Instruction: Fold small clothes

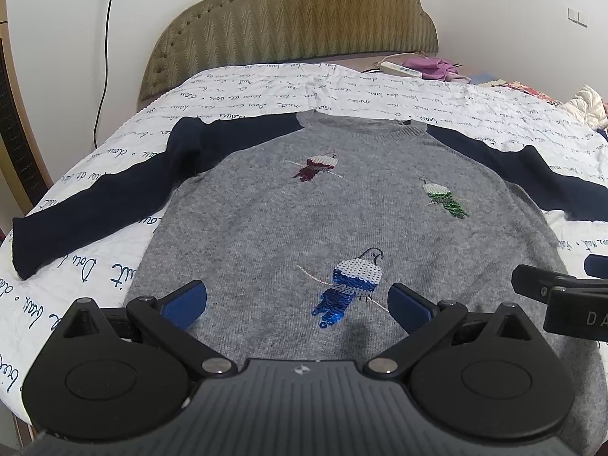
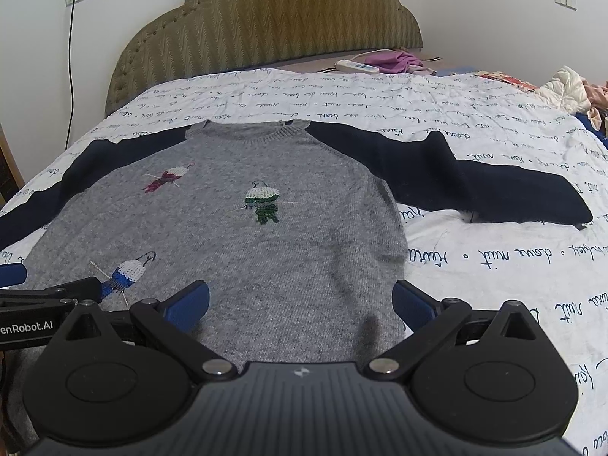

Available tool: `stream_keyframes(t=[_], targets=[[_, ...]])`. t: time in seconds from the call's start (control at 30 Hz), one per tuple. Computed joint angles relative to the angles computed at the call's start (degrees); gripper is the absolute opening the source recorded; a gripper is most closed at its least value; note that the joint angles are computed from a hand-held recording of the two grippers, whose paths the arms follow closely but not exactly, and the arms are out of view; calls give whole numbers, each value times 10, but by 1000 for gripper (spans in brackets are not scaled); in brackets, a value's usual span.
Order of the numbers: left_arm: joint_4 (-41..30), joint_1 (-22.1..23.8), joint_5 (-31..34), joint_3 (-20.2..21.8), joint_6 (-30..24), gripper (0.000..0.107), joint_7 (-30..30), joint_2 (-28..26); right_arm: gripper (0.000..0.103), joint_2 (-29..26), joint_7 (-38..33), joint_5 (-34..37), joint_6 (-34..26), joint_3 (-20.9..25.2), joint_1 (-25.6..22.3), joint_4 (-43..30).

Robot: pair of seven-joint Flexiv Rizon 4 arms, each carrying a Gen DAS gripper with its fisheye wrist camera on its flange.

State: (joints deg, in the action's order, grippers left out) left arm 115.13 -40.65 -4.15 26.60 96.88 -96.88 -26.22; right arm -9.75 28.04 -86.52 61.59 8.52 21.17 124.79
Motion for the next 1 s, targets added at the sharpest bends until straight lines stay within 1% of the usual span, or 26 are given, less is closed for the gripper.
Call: stream_keyframes(t=[0.33, 0.43, 0.83, 1.0], targets=[[1, 4, 3, -4, 1, 103, 0, 0, 103, -1, 5, -4, 4, 0, 0, 1], [0, -3, 2, 4, 1, 103, -2, -2, 103, -1, 6, -5, 4, 0, 0, 1], [-1, -8, -1, 9, 2, 103, 3, -4, 103, 1, 13, -12, 13, -1, -4, 2], [-5, -18, -1, 19, -2, 103, 3, -8, 103, 3, 18, -21, 18, -1, -8, 3]])
